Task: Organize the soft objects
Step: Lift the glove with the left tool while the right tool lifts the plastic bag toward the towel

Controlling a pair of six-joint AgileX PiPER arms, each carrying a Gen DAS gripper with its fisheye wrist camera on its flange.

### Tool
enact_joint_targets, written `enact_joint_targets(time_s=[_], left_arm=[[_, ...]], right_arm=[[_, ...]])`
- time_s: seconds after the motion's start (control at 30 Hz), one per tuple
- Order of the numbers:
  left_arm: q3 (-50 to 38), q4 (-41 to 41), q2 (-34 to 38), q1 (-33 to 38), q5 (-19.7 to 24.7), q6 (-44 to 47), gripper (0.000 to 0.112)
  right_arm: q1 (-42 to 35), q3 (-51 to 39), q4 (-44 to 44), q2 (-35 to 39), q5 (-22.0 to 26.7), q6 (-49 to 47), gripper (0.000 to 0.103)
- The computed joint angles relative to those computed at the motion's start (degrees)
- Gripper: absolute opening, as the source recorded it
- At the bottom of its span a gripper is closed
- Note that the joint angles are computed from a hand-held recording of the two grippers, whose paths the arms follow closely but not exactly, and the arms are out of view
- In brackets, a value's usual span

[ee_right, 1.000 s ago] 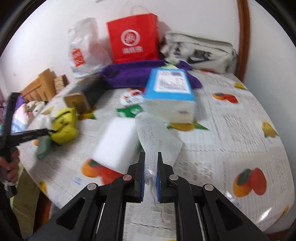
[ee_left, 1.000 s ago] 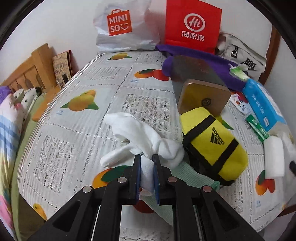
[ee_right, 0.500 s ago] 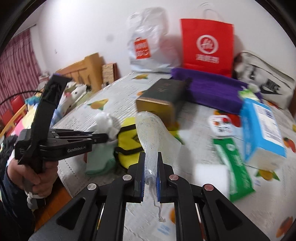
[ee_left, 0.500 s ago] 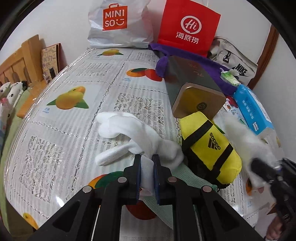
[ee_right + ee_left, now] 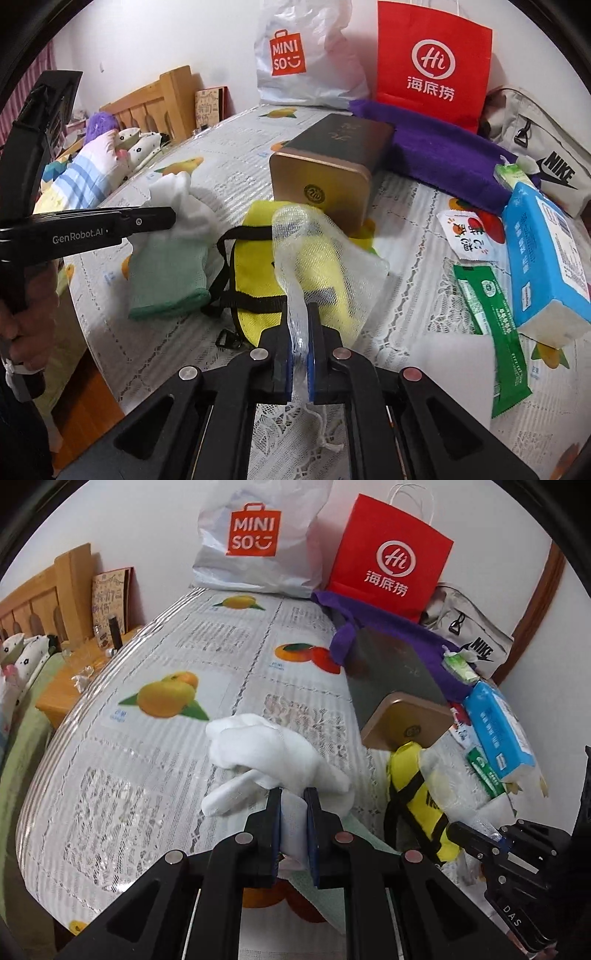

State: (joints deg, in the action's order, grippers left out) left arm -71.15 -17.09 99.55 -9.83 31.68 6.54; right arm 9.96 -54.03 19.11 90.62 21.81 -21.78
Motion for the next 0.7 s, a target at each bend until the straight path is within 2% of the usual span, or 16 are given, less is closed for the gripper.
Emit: enact_joint_targets(time_s=[0.33, 0.7], left_arm=[[-7.35, 0.35, -0.15, -1.31, 4.21, -0.84, 0.012], [-15.98, 0.94, 1.61, -4.49, 8.48, -2.63, 0.012]], right_arm=[[-2.89, -3.55, 2.22, -3.42, 3.47, -2.32, 0.005], [-10.74, -5.98, 4.03, -6.76, 6.8, -7.19, 0.005]])
